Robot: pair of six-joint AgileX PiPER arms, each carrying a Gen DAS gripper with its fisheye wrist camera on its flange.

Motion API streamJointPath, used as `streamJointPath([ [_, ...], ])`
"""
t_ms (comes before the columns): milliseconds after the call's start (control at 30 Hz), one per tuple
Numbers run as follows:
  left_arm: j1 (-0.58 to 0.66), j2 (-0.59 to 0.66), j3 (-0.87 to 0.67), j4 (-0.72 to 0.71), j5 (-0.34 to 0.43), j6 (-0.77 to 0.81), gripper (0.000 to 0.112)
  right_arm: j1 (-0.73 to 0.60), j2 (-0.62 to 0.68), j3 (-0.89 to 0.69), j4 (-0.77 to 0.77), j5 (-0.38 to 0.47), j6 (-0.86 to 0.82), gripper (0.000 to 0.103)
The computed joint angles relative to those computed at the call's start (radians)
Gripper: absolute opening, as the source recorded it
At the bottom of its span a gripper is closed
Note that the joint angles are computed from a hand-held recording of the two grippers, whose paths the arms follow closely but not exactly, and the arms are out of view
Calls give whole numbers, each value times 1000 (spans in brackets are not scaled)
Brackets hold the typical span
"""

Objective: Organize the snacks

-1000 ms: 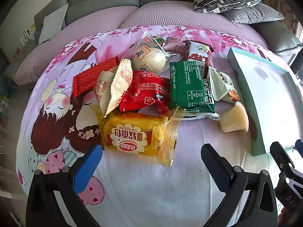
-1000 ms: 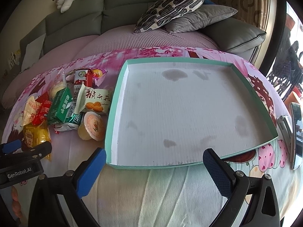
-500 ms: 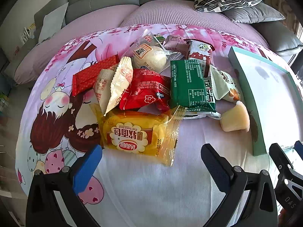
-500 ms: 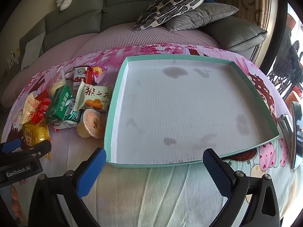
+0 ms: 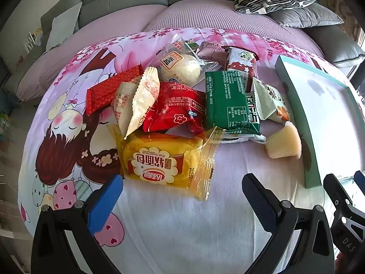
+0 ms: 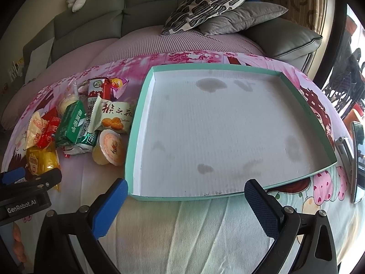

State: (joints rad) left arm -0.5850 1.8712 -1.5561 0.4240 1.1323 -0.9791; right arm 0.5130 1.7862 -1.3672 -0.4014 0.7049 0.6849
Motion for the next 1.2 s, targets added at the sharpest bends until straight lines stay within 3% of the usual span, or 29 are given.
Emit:
streamJointPath([
  [900,3,-2,13,2,-11,-13,103,1,3,-6,5,6,-2,103],
  [1100,29,-43,34,36,4,-86,103,13,-8,5,89,-83,-102,103],
  [1200,66,-78,76,5,-27,-105,103,39,10,-30,138,-103,-172,103],
])
